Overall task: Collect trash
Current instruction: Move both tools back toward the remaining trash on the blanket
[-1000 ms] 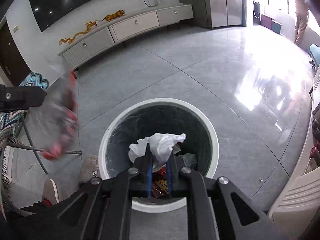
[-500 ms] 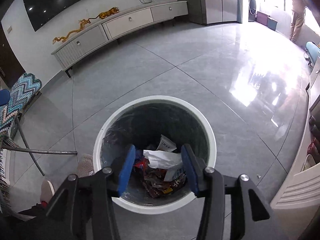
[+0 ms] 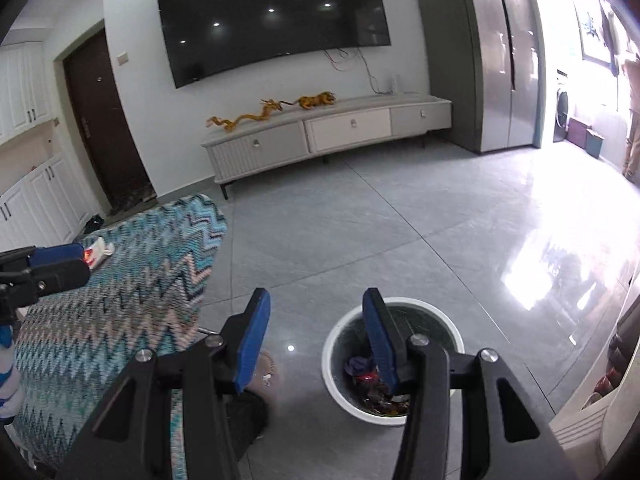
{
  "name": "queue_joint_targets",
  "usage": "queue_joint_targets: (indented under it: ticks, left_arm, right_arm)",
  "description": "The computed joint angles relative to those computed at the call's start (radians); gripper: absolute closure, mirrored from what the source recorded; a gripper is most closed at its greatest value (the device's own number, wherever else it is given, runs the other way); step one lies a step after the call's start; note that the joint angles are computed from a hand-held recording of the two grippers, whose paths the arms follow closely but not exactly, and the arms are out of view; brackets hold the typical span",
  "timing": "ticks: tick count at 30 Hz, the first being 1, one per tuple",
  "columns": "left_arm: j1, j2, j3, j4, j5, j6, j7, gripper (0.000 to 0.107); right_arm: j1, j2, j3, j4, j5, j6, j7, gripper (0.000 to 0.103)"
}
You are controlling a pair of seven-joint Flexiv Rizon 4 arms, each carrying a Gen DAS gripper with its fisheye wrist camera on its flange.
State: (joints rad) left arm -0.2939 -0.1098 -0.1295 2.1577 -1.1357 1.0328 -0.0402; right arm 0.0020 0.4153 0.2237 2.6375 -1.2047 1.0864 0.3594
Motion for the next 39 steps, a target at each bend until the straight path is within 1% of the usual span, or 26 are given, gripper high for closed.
queue_joint_targets:
  ticks: [2, 5, 6, 7, 9, 10, 12, 15, 18, 19, 21, 23, 24, 26, 27, 31, 34, 35, 37, 39]
  left_arm:
    - [0.034, 0.008, 0.030, 0.008, -0.017, -0.010, 0.020, 0.046]
    - [0.099, -0.012, 0.067, -0.016, -0.011, -0.033, 0.010, 0.046]
    - [0.119, -0.025, 0.072, -0.027, -0.017, -0.030, 0.012, 0.044]
    - [0.138, -0.041, 0.075, -0.038, -0.029, -0.010, 0.016, 0.038]
    - [0.174, -0.075, 0.075, -0.063, -0.062, 0.022, 0.043, 0.030]
    - [0.195, -0.095, 0.075, -0.079, -0.070, 0.031, 0.049, 0.030]
    - [0.236, -0.135, 0.077, -0.117, -0.053, 0.027, 0.027, 0.030]
    - [0.294, -0.200, 0.069, -0.182, -0.029, 0.029, -0.017, 0.030]
    - [0.349, -0.281, 0.058, -0.270, 0.031, 0.020, -0.110, 0.030]
    - [0.366, -0.311, 0.052, -0.304, 0.056, 0.011, -0.145, 0.030]
    - [0.393, -0.363, 0.041, -0.364, 0.106, -0.003, -0.210, 0.030]
    - [0.409, -0.421, 0.030, -0.431, 0.160, -0.007, -0.280, 0.030]
    - [0.414, -0.451, 0.025, -0.466, 0.187, -0.011, -0.314, 0.030]
    - [0.421, -0.505, 0.014, -0.533, 0.239, -0.015, -0.378, 0.030]
    - [0.421, -0.537, 0.012, -0.574, 0.272, -0.021, -0.413, 0.030]
    - [0.408, -0.658, 0.010, -0.737, 0.401, -0.050, -0.545, 0.030]
    - [0.401, -0.738, 0.008, -0.852, 0.483, -0.086, -0.629, 0.031]
    - [0.404, -0.759, 0.004, -0.882, 0.506, -0.101, -0.646, 0.034]
    - [0.410, -0.793, -0.008, -0.934, 0.544, -0.133, -0.680, 0.047]
    - [0.421, -0.819, -0.028, -0.974, 0.567, -0.169, -0.698, 0.054]
  right_arm:
    - [0.023, -0.031, 0.018, -0.056, -0.016, 0.003, -0.003, 0.057]
    - [0.060, -0.103, 0.029, -0.150, -0.059, 0.002, -0.006, 0.057]
    - [0.070, -0.131, 0.023, -0.179, -0.083, 0.015, -0.001, 0.055]
    - [0.081, -0.156, 0.018, -0.203, -0.101, 0.023, 0.006, 0.051]
    - [0.108, -0.222, 0.004, -0.267, -0.131, 0.038, 0.000, 0.050]
    - [0.119, -0.255, -0.007, -0.298, -0.148, 0.053, 0.000, 0.050]
    - [0.140, -0.326, -0.034, -0.361, -0.180, 0.104, 0.001, 0.050]
    - [0.175, -0.437, -0.067, -0.454, -0.172, 0.167, -0.033, 0.050]
    - [0.202, -0.565, -0.112, -0.561, -0.148, 0.283, -0.072, 0.050]
    - [0.214, -0.603, -0.124, -0.592, -0.127, 0.312, -0.087, 0.050]
    - [0.238, -0.691, -0.138, -0.661, -0.036, 0.358, -0.155, 0.050]
    - [0.247, -0.781, -0.125, -0.732, 0.090, 0.380, -0.254, 0.050]
    - [0.241, -0.828, -0.106, -0.770, 0.160, 0.392, -0.308, 0.049]
    - [0.227, -0.910, -0.072, -0.836, 0.268, 0.413, -0.380, 0.042]
    - [0.223, -0.942, -0.066, -0.857, 0.303, 0.434, -0.393, 0.037]
    - [0.209, -1.065, -0.040, -0.950, 0.427, 0.509, -0.417, 0.035]
    - [0.202, -1.144, -0.019, -1.026, 0.500, 0.523, -0.429, 0.034]
    - [0.193, -1.165, -0.002, -1.050, 0.520, 0.518, -0.441, 0.034]
    - [0.176, -1.207, 0.036, -1.098, 0.557, 0.499, -0.470, 0.033]
    - [0.175, -1.234, 0.052, -1.140, 0.585, 0.465, -0.494, 0.033]
